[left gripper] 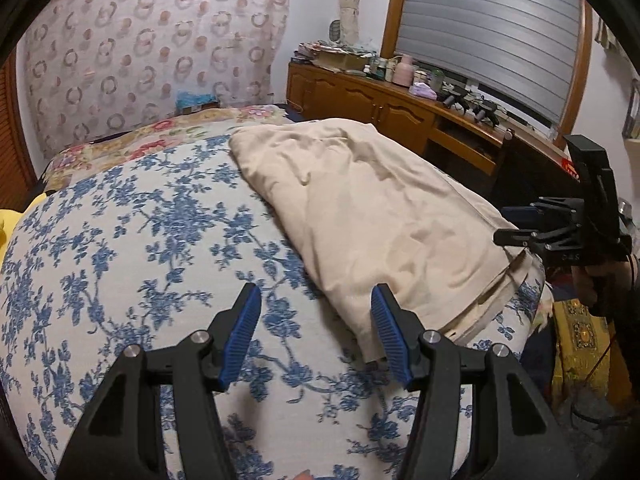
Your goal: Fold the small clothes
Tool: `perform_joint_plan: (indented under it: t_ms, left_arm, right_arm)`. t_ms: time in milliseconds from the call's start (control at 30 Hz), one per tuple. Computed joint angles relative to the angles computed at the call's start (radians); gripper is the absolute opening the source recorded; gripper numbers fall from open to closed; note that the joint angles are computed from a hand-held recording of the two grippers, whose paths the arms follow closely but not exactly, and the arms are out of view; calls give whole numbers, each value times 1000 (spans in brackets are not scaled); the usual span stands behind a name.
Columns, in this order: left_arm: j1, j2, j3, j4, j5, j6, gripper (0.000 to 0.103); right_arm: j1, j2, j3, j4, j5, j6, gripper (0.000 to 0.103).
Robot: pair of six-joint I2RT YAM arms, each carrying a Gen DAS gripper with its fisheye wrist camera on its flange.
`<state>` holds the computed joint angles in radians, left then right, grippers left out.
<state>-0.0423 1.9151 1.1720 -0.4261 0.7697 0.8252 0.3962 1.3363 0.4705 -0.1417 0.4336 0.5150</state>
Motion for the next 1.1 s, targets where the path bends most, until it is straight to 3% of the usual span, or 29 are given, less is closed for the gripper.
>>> perform_joint_plan:
  t_ms: [167,233,300,333,600,967,1000,1067,1100]
  left_arm:
    - [-16,-3,-6,-5,-10,0,56]
    - [-20,-2,-6,-8,-13,1,56]
    - [-21,-3,-6,-10,-14,1,56]
    - [-19,-2,-6,-11,-14,3,56]
    - [-29,7,-1,-30,-11,11,56]
    - [-42,61,29,-91,-35,25,56]
    - [-41,65,33,-97,-35,27,56]
    - [-41,67,35,-104,-34,33,56]
    - [-41,64,32,-106,-34,36,56]
  right_arm:
    - [49,-4,-29,8,3,43,38]
    - [51,-2,-39,29,-8,37,18]
    - [51,-7,-44,32,-16,25,4]
    - [56,-24,-49,25,-8,23,2]
    - [92,-270,-97,-195,79,115,0]
    - [76,-218,-135,-72,43,114,0]
    - [81,-203,-133,-62,50,116,4]
    - [75,-184,-135,-35,42,115,22]
    - [65,-173,-137,-16,29,112,36]
